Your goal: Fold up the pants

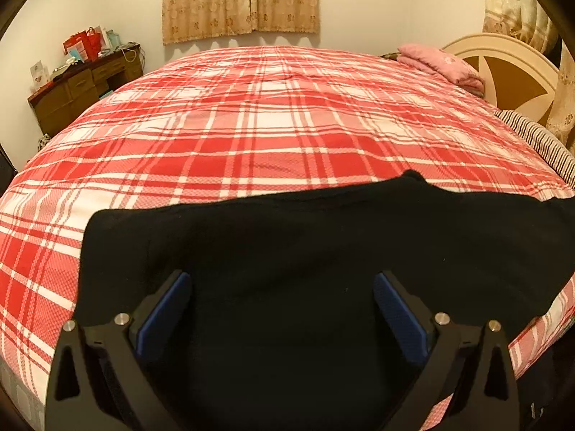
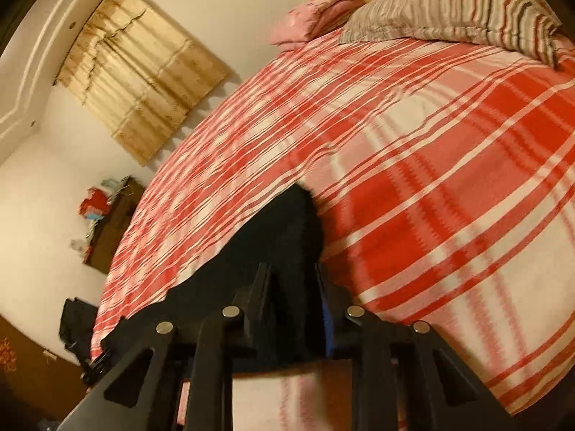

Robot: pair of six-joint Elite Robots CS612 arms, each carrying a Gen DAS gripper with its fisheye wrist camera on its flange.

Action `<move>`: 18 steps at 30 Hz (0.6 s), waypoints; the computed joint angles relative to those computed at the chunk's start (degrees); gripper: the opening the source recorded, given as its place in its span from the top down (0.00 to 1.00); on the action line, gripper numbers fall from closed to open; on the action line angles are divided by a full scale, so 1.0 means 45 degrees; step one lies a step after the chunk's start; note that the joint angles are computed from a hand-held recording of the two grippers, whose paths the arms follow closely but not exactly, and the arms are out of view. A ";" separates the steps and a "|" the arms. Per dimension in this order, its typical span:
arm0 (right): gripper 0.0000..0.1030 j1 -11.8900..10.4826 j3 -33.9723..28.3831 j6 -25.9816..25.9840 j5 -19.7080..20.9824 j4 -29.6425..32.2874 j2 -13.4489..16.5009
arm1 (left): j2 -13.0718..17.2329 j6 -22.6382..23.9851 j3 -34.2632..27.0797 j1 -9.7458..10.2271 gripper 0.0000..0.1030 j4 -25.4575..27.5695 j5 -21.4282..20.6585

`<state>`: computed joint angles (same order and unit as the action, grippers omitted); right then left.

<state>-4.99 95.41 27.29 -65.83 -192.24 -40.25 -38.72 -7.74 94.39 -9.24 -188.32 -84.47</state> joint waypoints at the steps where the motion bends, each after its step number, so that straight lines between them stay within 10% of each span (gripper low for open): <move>1: 0.76 0.0028 -0.0008 0.0022 0.0001 -0.0076 0.0035 | -0.0003 0.0008 -0.0006 -0.0001 0.00 0.0018 0.0003; 10: 0.86 0.0201 0.0149 0.0943 -0.0855 -0.1224 -0.0008 | -0.0027 -0.0249 -0.0004 0.0103 0.00 -0.0104 -0.0037; 18: 0.87 0.1345 0.0302 -0.0890 -0.2686 -0.1873 -0.0812 | -0.0014 -0.0227 -0.0017 0.0123 0.00 -0.0158 -0.0061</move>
